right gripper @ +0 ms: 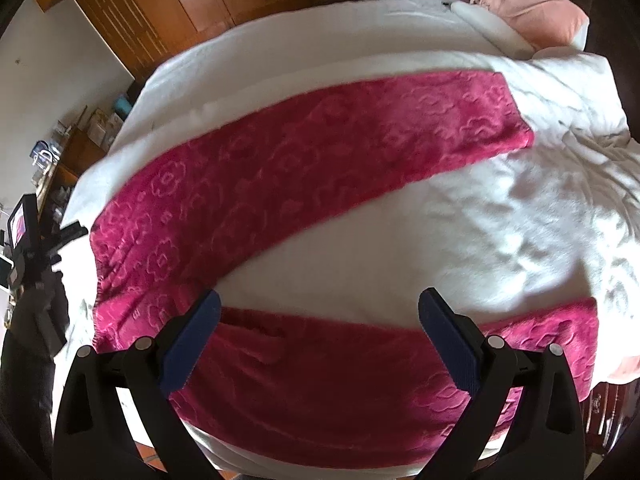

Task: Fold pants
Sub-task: 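Lower the left tool onto the pants edge and close it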

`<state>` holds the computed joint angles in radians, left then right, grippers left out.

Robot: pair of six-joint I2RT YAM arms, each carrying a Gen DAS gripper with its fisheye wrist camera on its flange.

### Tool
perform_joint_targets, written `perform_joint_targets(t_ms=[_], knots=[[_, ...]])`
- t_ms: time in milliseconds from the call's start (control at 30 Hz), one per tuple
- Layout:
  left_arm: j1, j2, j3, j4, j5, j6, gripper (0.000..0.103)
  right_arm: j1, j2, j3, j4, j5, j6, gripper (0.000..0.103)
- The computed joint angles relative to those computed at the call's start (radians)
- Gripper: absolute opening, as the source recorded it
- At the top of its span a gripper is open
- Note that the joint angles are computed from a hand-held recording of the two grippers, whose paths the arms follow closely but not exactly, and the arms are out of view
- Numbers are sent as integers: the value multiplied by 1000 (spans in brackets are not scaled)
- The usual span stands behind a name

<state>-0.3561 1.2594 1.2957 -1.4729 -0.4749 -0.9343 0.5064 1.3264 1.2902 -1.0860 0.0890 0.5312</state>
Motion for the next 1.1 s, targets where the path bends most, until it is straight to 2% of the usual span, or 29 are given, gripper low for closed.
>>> perform_joint_targets(t_ms=[133,200,333,467,567,733,800,900,967,1000,1067,1100], knots=[[151,-2,-131,210,-6,248,98,27,33,-2,0,13,16,100],[228,29,-178,321,31,385,98,37,45,-3,-4,20,26,100],[320,100,-207,473,108,563,98,37,55,-8,-26,29,40,100],[382,184,-183,562,212,706,98,32,59,-17,-37,36,47,100],[417,243,-153,593,304,767,98,24,63,-26,-36,32,50,100],[481,356,-114,617,382,833,98,19,74,-33,-26,23,36,100],[519,368,-110,622,443,842,93,7,80,-38,-16,17,21,100],[584,377,-109,628,551,860,75,-18,94,-41,0,8,-6,100],[619,362,-119,607,630,882,54,-37,109,-37,14,2,-30,100],[626,359,-119,596,652,891,51,-49,124,-27,24,-1,-49,100],[635,348,-120,573,674,922,37,-79,157,-5,51,-3,-95,100],[629,336,-122,562,671,932,35,-93,170,5,63,0,-114,100]])
